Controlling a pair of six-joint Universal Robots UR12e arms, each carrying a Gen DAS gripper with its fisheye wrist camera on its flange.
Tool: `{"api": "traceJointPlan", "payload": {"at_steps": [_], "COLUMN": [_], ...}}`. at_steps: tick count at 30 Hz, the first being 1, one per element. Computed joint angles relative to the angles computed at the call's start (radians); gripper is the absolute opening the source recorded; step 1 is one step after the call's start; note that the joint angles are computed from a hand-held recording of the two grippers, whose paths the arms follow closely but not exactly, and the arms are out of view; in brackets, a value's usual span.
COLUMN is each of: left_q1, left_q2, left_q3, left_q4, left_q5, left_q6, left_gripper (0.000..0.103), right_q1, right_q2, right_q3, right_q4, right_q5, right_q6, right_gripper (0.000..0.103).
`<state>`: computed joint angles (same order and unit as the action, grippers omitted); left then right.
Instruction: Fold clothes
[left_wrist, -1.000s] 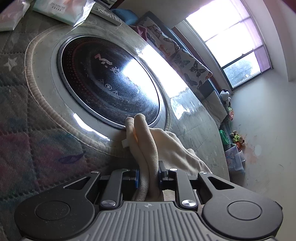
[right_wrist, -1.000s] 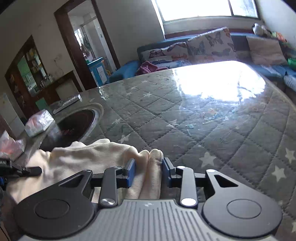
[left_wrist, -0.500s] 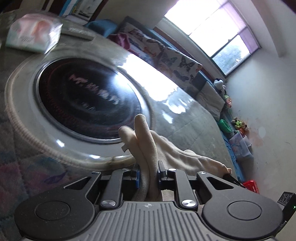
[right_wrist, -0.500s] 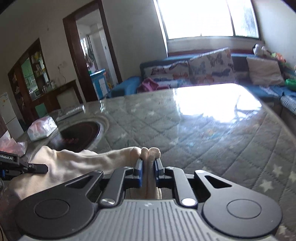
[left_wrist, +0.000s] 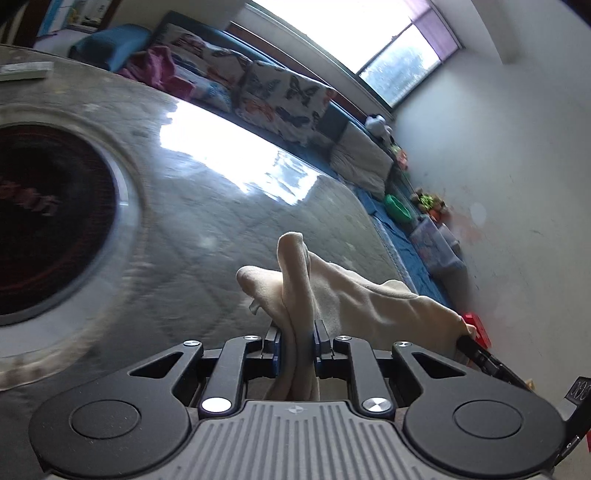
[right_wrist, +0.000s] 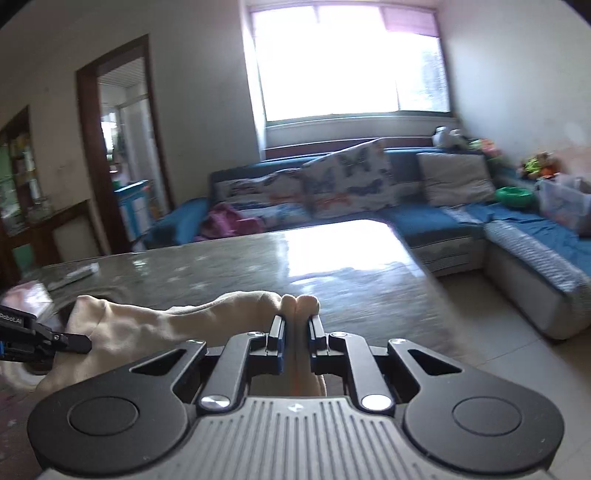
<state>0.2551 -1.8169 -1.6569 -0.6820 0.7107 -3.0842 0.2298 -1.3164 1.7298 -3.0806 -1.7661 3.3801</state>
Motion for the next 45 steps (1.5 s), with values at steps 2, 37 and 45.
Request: {"api": "traceJointPlan", "payload": {"at_steps": [2,37,45], "left_q1": [-0.025,-0.118,-0.106], "left_q2": [-0.011,0.004,0.040], "left_q3": [0.013,0.021,-0.032], "left_q4": [-0.019,-0.088,0.067], "left_q5": [-0.004,0.182,0.127], "left_q6": [0.013,0.272,0.265], "left_gripper": [0.017,0.041,0.040], "right_q1": [-0.014,-0.038,-0.027], "right_q2": [-0.011,-0.092,-0.100], "right_q3": [0.008,0.132,0.159], "right_q4": [0.010,0.202,0.085], "right_q5": [-0.047,-0.113,-0.036], "right_q6": [-0.011,0.047,0.021], "right_gripper": [0.011,0.008,0.008]}}
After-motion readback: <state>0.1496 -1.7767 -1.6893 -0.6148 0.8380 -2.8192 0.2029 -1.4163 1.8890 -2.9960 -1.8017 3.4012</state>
